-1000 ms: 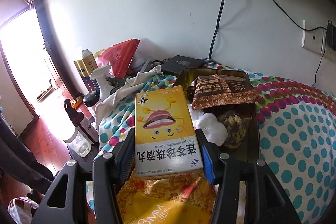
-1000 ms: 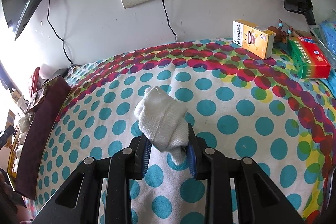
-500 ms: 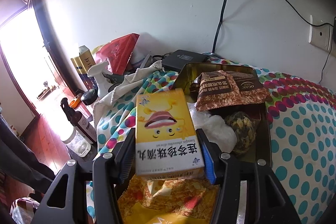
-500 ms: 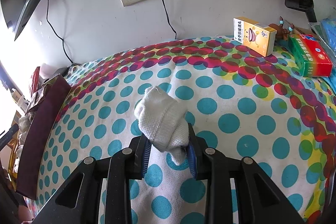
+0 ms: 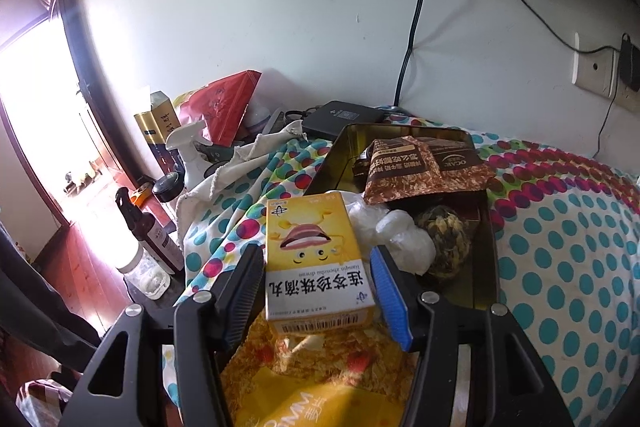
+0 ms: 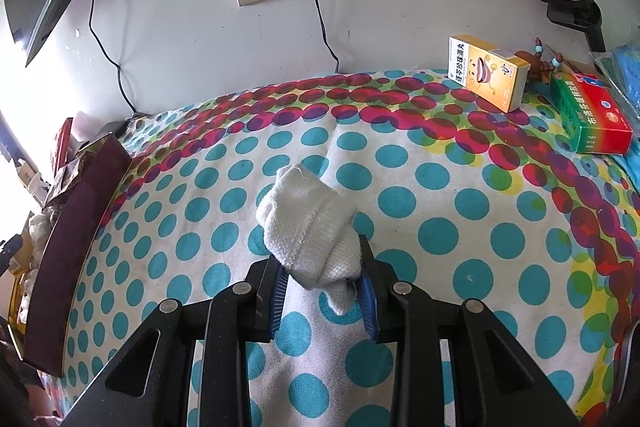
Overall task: Organize objects
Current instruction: 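Carry the yellow medicine box into the gold tin and open the left gripper, then carry the white sock into the gold tin and open the right gripper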
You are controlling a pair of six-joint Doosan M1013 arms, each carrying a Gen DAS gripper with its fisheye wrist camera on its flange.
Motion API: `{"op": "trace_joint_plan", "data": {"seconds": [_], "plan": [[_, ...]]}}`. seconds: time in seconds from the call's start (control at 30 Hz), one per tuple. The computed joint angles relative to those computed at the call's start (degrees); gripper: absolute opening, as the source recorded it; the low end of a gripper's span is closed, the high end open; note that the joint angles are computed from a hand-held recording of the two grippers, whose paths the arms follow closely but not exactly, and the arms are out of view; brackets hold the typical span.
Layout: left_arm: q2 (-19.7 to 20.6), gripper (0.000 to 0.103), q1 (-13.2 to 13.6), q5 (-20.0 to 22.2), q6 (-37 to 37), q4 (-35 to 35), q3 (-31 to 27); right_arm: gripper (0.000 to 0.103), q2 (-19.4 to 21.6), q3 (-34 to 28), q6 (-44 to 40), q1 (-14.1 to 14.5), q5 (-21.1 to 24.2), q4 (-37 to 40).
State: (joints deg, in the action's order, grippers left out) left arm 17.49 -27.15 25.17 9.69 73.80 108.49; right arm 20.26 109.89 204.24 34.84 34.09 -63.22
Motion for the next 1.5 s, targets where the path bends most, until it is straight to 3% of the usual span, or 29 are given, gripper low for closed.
{"op": "trace_joint_plan", "data": {"seconds": [0.07,0.1,0.27,0.37,0.4,0.5,0.6,0.7,0.8,0.9,1.0,1.13,1.5], "plan": [[-1.8,0.078,0.9,-3.7,-1.0,-0.8,1.7,0.031,0.0,-0.1,-0.3,0.0,-0.1,0.2],[-2.6,0.080,1.1,-5.2,-3.1,0.9,2.6,0.031,0.1,-0.1,-0.2,0.0,0.0,0.1],[-8.9,0.085,2.0,-8.4,-28.6,27.0,10.9,0.031,0.3,-0.3,-0.9,0.2,0.4,-0.4],[-12.1,0.086,3.2,-10.6,-42.7,38.9,15.4,0.031,0.6,-1.1,-3.4,0.5,1.4,0.5],[-13.2,0.086,3.4,-10.6,-49.5,45.4,17.4,0.031,0.7,-1.3,-4.0,0.8,1.7,0.1],[-15.3,0.086,2.6,-8.5,-58.4,54.7,22.1,0.031,1.0,-1.9,-6.5,1.4,2.2,-0.6],[-15.9,0.085,1.8,-7.7,-62.7,58.4,25.2,0.031,1.8,-3.4,-11.0,2.2,4.1,1.3],[-15.5,0.086,2.1,-11.5,-62.6,57.9,24.7,0.030,2.7,-5.5,-13.9,3.6,4.3,2.7],[-15.5,0.086,1.3,-9.7,-64.6,60.4,24.9,0.030,4.0,-8.8,-16.5,5.7,4.0,2.1],[-15.7,0.086,2.1,-11.4,-67.1,62.1,24.8,0.030,6.0,-13.1,-20.0,7.3,2.8,1.7],[-15.5,0.086,2.9,-12.4,-64.5,58.6,24.4,0.030,8.3,-17.9,-23.7,8.6,0.4,3.0],[-16.1,0.086,4.0,-12.2,-69.7,62.5,24.6,0.030,12.0,-23.9,-31.0,10.1,0.0,6.9],[-16.4,0.085,5.3,-11.9,-71.6,63.5,24.3,0.031,15.8,-28.7,-36.6,11.1,0.5,11.9]]}}
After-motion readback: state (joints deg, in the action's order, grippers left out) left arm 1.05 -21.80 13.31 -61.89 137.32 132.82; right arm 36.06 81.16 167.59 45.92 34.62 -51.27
